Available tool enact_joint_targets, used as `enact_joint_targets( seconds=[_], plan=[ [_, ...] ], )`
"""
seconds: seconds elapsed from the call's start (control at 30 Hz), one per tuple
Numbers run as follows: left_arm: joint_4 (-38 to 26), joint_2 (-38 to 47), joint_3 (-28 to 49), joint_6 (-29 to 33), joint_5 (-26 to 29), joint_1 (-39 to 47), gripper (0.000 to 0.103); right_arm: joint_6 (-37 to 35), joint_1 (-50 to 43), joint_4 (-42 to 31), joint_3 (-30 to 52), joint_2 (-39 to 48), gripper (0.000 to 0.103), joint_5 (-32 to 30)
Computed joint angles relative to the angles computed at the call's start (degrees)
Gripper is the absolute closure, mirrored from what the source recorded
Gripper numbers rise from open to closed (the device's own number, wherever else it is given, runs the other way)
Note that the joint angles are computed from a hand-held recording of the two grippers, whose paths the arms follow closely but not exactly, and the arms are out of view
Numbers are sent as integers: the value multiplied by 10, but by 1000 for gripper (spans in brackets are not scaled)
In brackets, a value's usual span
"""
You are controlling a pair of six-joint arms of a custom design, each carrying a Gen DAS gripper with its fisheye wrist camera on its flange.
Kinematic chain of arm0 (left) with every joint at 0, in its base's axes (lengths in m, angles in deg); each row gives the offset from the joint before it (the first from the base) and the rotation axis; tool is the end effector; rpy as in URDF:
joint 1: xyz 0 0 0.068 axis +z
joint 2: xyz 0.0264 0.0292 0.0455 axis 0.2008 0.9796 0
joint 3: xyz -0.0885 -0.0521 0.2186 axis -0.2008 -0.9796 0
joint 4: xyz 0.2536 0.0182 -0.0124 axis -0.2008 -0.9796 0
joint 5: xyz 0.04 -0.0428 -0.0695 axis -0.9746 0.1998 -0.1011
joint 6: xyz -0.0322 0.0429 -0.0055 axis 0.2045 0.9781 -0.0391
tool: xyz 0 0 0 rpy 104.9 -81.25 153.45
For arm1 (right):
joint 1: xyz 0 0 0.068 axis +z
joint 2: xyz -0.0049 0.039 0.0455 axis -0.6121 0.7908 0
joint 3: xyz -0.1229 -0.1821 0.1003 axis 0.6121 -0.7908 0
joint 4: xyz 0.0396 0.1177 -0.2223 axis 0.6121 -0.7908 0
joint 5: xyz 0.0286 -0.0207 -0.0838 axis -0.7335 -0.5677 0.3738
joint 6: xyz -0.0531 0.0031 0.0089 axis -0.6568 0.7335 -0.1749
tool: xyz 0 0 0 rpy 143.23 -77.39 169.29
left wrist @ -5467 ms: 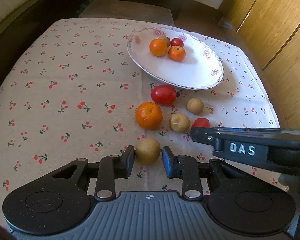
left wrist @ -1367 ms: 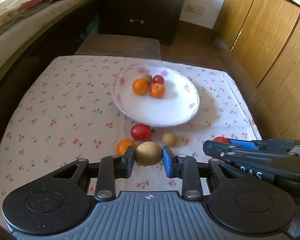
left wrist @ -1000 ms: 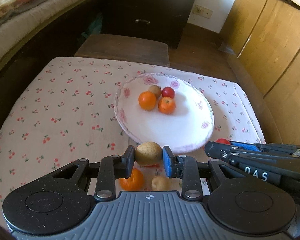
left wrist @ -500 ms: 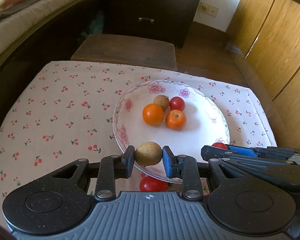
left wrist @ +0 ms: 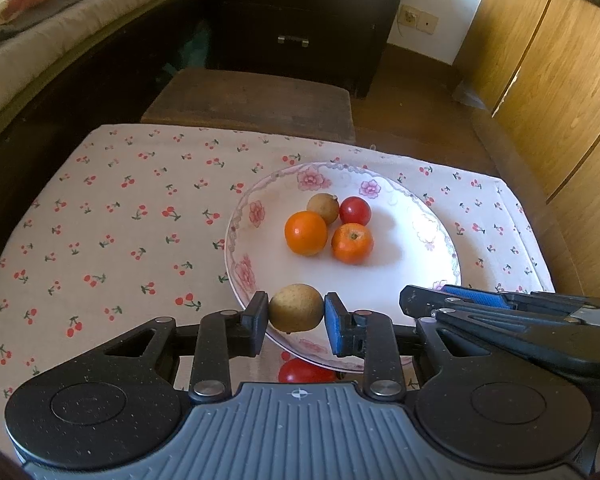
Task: Organize fruits
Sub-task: 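Open both grippers to drop the kiwi and tomato into the bowl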
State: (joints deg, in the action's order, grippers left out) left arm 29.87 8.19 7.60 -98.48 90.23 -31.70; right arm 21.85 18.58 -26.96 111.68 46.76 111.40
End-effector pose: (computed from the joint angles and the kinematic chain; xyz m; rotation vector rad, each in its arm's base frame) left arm 0.2051 -0.1954 0.2362 0.7325 2.4782 -0.4231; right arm 0.1400 0.1759 0.2335 0.6579 2.4339 0.0711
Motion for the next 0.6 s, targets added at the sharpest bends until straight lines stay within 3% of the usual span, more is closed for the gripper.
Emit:
enact_joint_targets(
  seconds=[0.6],
  plan=[
    [-4,-17,-1,-5,7,1,60,41,22,-28,9,-9,72,20]
  ],
)
